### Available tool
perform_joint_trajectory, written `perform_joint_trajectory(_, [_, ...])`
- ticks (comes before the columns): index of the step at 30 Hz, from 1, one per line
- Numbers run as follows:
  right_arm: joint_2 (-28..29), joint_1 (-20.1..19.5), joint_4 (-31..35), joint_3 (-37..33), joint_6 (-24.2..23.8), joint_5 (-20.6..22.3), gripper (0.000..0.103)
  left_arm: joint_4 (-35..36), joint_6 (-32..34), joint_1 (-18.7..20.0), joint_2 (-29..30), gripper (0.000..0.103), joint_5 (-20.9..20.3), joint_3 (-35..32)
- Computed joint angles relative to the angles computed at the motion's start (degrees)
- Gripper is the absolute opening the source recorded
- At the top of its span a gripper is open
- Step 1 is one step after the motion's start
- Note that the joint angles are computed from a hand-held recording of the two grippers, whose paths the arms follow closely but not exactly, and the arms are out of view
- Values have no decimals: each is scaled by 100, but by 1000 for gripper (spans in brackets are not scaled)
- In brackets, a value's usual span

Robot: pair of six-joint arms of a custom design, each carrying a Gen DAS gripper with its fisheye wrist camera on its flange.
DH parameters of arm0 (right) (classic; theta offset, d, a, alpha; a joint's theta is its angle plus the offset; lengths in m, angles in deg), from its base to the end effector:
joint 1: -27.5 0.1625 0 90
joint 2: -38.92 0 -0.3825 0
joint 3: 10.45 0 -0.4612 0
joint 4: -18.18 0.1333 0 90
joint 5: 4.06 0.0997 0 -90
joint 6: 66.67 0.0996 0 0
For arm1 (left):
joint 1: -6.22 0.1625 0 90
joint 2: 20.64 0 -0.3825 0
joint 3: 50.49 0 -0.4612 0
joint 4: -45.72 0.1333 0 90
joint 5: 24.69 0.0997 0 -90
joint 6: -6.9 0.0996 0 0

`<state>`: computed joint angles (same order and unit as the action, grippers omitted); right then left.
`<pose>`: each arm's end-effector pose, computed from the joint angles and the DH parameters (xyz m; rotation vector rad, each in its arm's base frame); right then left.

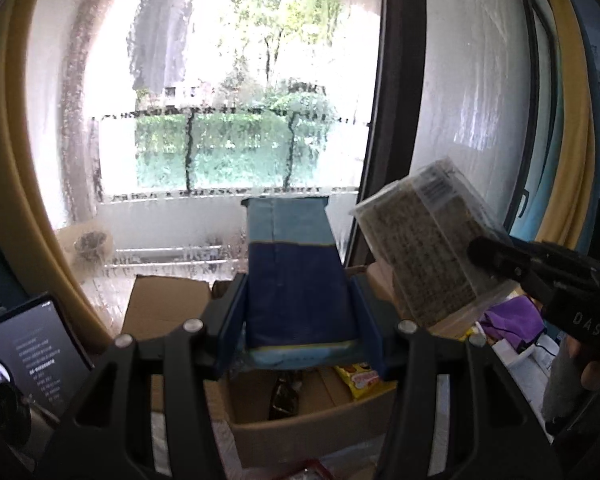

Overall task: Organize snacks
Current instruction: 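Lower both packets into the box and open both grippers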

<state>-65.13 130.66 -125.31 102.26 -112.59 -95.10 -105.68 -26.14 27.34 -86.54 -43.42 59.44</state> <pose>0.2428 -0.4608 0.4638 1.3264 -2.3611 1.0648 -0.4707 -0.4258 0.1903 0.4412 2.1358 -1.4157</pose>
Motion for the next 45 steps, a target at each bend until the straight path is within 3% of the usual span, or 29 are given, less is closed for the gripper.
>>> perform_joint_trajectory(5, [543, 22, -91, -335, 64, -83, 20, -383, 271, 285, 112, 53, -379, -228])
perform_joint_trajectory(19, [1896, -140, -228, -1122, 81, -892, 20, 502, -145, 1211, 857, 53, -1425, -1047])
perform_joint_trajectory(30, [1867, -471, 90, -1039, 313, -991, 21, 1649, -918, 1489, 1148, 54, -2040, -1403])
perform_joint_trajectory(35, [1833, -441, 20, -977, 341, -1215, 30, 1678, -1078, 1450, 1160, 66, -1956, -1425])
perform_joint_trajectory(45, [1585, -407, -51, -768, 318, -1156, 32, 1893, -1213, 1167, 921, 67, -1617, -1224])
